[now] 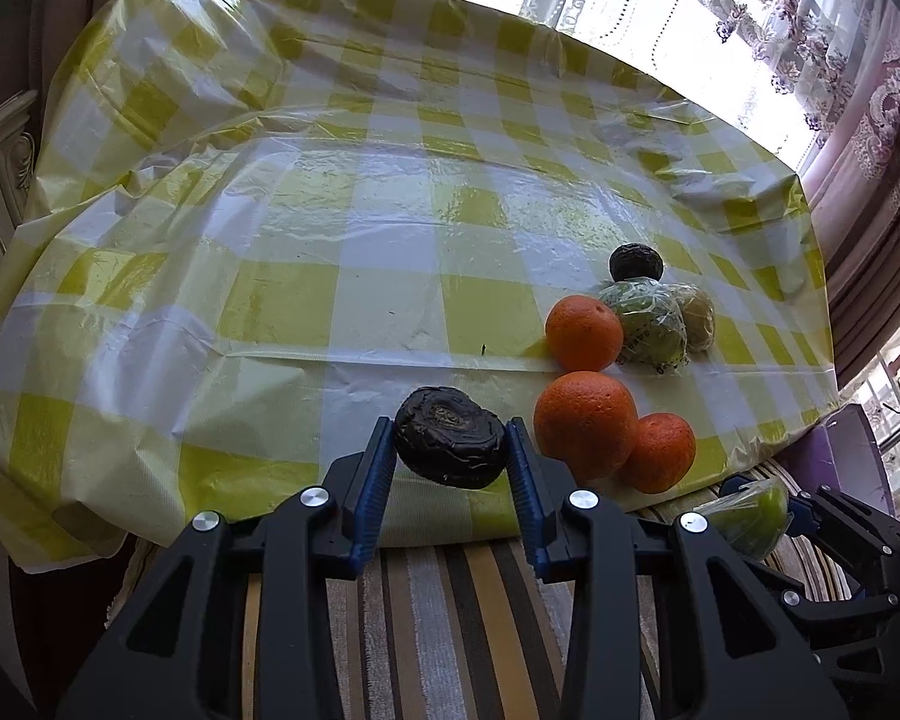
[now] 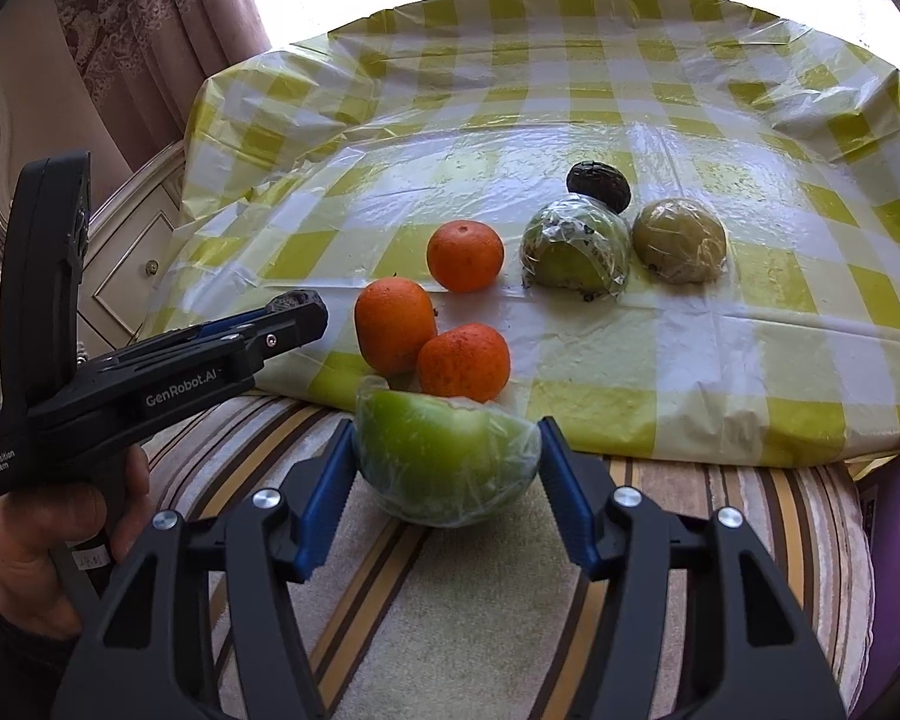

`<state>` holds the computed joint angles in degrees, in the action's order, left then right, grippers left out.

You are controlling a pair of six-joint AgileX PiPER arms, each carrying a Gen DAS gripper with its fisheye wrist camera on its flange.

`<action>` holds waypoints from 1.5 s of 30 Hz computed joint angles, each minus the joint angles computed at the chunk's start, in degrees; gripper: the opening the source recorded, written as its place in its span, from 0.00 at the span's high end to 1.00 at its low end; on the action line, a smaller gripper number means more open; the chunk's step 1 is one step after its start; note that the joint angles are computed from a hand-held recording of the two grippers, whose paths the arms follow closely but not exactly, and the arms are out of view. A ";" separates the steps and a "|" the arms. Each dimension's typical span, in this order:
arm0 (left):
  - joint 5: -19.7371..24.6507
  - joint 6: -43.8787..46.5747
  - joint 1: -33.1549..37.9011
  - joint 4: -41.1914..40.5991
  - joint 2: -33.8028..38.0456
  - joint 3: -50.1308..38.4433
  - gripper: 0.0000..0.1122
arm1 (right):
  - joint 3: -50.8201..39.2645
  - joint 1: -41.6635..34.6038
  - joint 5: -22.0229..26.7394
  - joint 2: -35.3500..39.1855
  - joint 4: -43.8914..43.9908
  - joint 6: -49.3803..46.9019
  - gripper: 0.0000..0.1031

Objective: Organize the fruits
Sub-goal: 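Grasp the wrapped green apple with the right tool while the left tool grasps another dark dried fruit, then carry the green apple with the right tool while the left tool carries the dark fruit to the box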

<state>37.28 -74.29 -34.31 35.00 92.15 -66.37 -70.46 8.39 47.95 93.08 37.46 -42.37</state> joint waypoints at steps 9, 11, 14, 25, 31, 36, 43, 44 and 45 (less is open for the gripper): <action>3.58 -3.30 -3.92 2.98 -1.35 -0.45 0.68 | 2.95 -2.79 1.47 -3.30 2.48 -3.41 0.42; 4.35 -3.51 -4.64 3.32 -1.31 -0.98 0.68 | 3.43 -3.59 1.92 -3.96 3.04 -4.07 0.42; 5.71 -4.11 -5.95 4.02 -1.22 -1.87 0.68 | 4.27 -4.88 2.39 -4.98 3.76 -4.96 0.42; 9.81 -2.48 -10.35 4.98 0.88 -7.95 0.68 | 4.38 -12.48 4.97 -6.20 6.52 -8.36 0.42; 10.40 1.38 -12.37 3.30 5.08 -14.06 0.68 | 3.05 -17.56 6.60 -5.72 8.12 -9.59 0.42; 10.81 6.93 -13.98 0.41 10.76 -22.18 0.68 | 0.94 -23.44 7.94 -4.11 9.20 -10.91 0.42; 12.75 18.53 -15.67 -6.08 21.63 -39.09 0.68 | -3.92 -32.48 8.66 0.06 9.26 -11.50 0.42; 13.53 20.28 -15.97 -6.99 23.69 -42.41 0.68 | -4.77 -33.70 8.61 0.81 9.19 -11.47 0.42; 14.38 22.07 -16.19 -8.10 25.80 -45.81 0.68 | -5.68 -34.90 8.56 1.60 9.04 -11.29 0.42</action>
